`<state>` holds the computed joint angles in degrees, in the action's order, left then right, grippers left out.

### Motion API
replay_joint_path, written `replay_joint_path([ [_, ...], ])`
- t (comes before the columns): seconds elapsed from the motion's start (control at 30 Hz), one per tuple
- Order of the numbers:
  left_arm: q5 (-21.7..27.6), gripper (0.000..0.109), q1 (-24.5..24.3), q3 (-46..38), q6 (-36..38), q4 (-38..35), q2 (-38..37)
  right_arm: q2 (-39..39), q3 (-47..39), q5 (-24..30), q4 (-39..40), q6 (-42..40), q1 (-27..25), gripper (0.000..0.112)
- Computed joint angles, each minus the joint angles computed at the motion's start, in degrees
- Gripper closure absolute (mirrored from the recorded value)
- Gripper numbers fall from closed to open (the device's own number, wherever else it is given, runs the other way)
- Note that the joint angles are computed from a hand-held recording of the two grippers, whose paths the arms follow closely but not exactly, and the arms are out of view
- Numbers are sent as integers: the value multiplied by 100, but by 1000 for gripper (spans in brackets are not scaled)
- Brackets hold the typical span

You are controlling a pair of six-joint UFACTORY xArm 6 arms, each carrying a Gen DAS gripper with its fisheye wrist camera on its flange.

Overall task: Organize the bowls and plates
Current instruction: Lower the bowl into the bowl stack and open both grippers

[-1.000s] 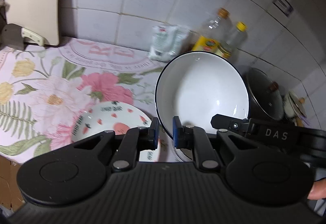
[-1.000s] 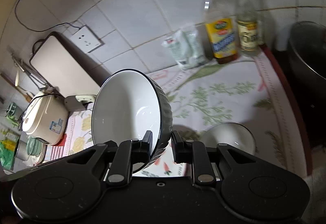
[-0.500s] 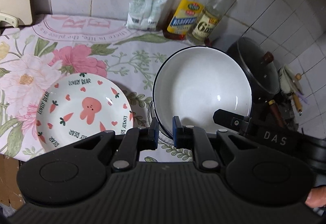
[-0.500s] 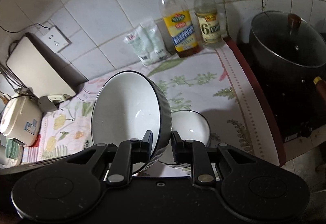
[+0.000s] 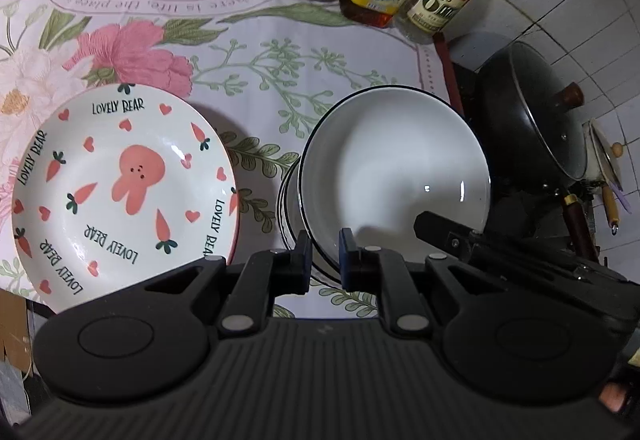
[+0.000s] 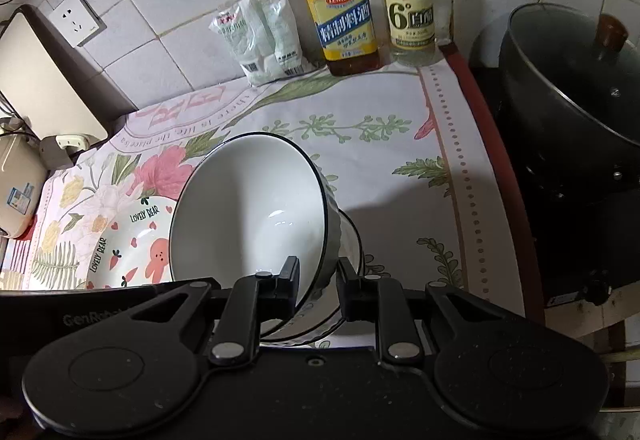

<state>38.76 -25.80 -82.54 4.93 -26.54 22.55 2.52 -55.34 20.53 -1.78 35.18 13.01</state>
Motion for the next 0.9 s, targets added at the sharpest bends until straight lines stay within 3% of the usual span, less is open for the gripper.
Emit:
replay_joint_path([
  [0.17,269,97,-17,-333,-452,283,238,232,-215,195,107,-796,-36,88],
  [0.57,590,95,-141,-644,-1309,969,360,333,-225,138,-50,-1471,-72,80],
  [0.9,655,96,-152,-629,-1980,1325,285,262,-92,76,582,-2280,-99,82],
])
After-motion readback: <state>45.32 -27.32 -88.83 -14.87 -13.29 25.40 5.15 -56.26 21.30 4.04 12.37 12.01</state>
